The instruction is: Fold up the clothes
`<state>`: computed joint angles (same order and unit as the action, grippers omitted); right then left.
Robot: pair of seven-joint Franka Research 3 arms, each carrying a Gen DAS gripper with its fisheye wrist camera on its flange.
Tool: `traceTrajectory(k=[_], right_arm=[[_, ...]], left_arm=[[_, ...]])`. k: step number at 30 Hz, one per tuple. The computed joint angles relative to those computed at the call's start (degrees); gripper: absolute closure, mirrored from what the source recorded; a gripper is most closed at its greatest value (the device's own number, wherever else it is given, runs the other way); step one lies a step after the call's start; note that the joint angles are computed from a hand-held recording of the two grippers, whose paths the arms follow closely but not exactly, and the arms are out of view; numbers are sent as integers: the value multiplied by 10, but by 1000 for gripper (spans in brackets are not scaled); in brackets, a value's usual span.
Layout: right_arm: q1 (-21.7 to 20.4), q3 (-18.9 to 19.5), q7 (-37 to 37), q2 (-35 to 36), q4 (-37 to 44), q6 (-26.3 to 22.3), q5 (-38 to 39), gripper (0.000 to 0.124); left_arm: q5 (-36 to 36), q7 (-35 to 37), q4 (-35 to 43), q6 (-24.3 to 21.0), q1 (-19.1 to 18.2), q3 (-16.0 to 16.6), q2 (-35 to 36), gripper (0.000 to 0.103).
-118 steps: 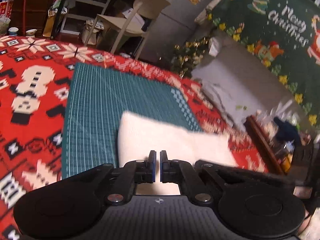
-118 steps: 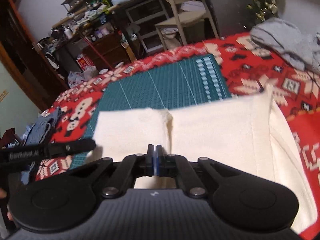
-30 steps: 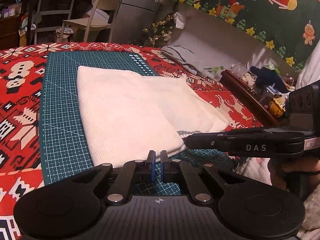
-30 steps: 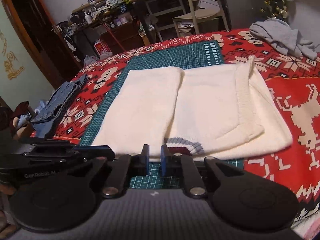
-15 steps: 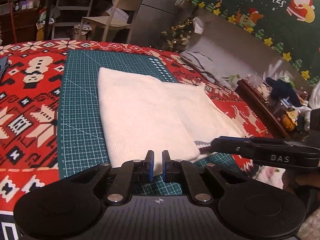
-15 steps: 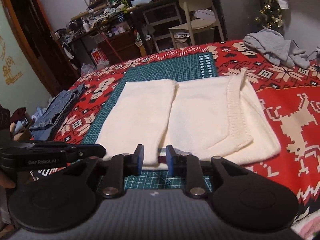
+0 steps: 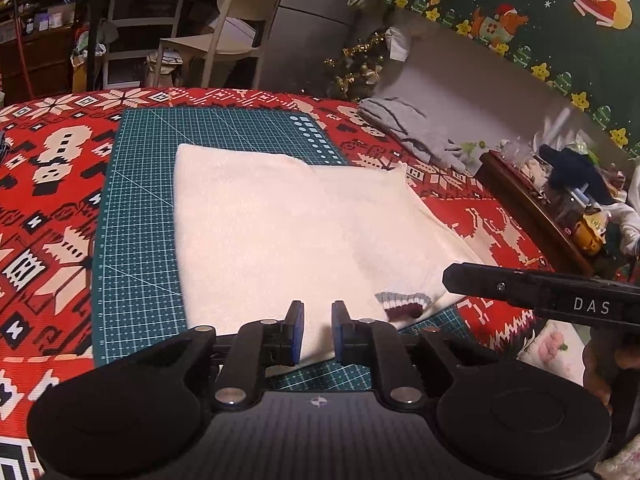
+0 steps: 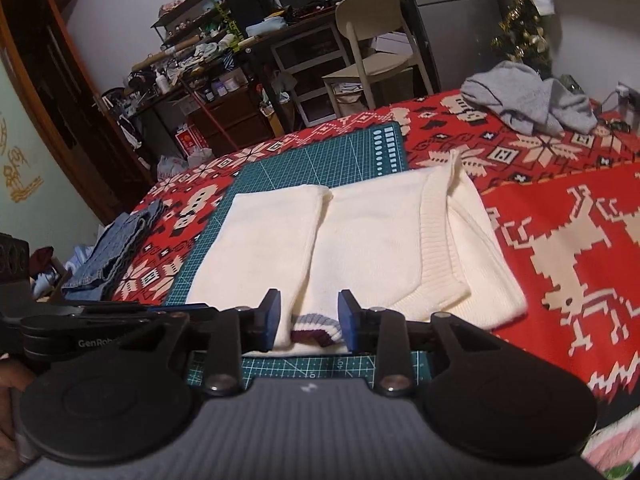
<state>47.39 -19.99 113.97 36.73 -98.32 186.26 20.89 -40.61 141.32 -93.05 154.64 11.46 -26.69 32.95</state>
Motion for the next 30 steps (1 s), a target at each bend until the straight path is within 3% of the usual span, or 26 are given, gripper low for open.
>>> traceTrajectory(k=[5, 11, 15, 20, 25, 30], right_arm=[[-10, 13, -7, -2, -5, 13, 8, 86], [9, -9, -5, -2, -12, 9, 32, 84], [37, -51, 20, 5, -17, 0, 40, 82], [98, -139, 95, 24, -30, -32, 43, 82], [115, -170, 159, 27, -50, -49, 30, 81], [177, -258, 248, 54, -63, -87, 12, 81]], left_arm=[[6, -6, -3, 12, -4, 1, -2, 75], [13, -20, -1, 16, -2, 1, 0, 74], [15, -26, 7, 20, 0, -1, 5, 72], [26, -44, 24, 16, 1, 0, 18, 72], [39, -50, 40, -1, 5, -1, 31, 72], [49, -52, 57, -11, 3, -1, 43, 72]])
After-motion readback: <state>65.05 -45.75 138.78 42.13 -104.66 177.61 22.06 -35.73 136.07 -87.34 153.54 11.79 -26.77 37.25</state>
